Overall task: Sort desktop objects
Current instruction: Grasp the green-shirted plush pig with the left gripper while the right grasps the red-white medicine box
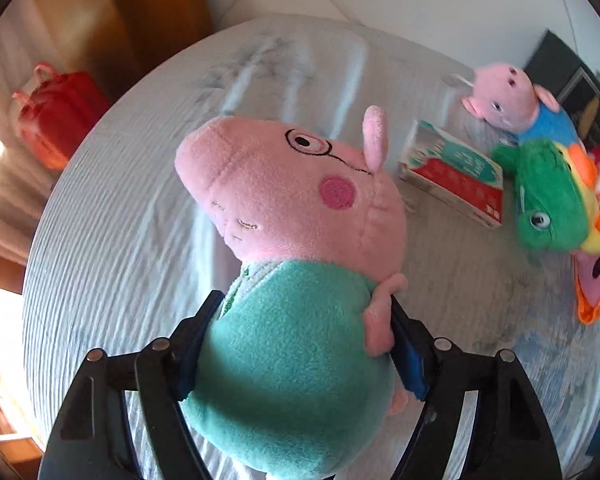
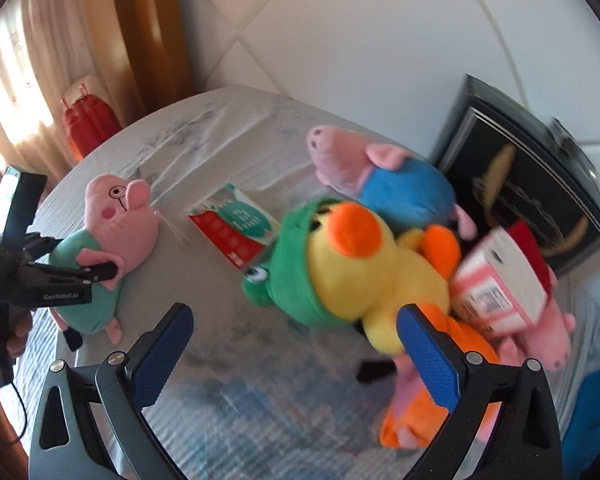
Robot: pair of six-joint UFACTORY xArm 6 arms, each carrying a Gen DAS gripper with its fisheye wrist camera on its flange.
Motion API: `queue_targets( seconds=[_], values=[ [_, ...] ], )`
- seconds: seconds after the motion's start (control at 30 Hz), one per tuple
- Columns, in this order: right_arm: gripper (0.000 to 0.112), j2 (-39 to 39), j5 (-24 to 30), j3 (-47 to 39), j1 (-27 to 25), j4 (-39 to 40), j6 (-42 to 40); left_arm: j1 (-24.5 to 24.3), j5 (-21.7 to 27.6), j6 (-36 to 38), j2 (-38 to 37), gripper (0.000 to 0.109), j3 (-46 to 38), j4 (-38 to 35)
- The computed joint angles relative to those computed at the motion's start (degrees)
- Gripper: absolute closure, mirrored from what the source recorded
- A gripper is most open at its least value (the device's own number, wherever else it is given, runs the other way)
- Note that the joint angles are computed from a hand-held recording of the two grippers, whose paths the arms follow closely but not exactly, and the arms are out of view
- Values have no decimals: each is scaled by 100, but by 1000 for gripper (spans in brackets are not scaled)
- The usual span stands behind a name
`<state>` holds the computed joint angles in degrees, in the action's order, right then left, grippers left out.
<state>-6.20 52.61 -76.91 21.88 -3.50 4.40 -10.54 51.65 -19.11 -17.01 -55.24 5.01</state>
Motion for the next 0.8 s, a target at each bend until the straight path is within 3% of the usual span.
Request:
queue_targets(
  seconds=[0.1, 0.2, 0.37, 0.5, 0.7, 0.8],
  values=[
    [12, 918, 11, -844, 82, 603, -745, 203, -99, -619, -36, 33, 63, 518],
    [27, 1907, 385, -1872, 197, 739, -1220, 318, -176, -491, 61, 33, 11, 253],
    [27, 3077, 1009, -3080, 317, 575, -1568, 178, -187, -504, 335, 33, -234, 512],
    [26, 3580, 1311, -3579, 288, 558, -1721, 83, -165, -698, 583, 33, -403, 692],
    [19, 3843, 1381, -3664, 217, 544, -1777, 14, -249, -872, 759, 33, -504, 764],
    [31, 3692, 1172, -3419, 187, 582, -1546, 36, -341, -877, 681, 37, -417, 714]
  ],
)
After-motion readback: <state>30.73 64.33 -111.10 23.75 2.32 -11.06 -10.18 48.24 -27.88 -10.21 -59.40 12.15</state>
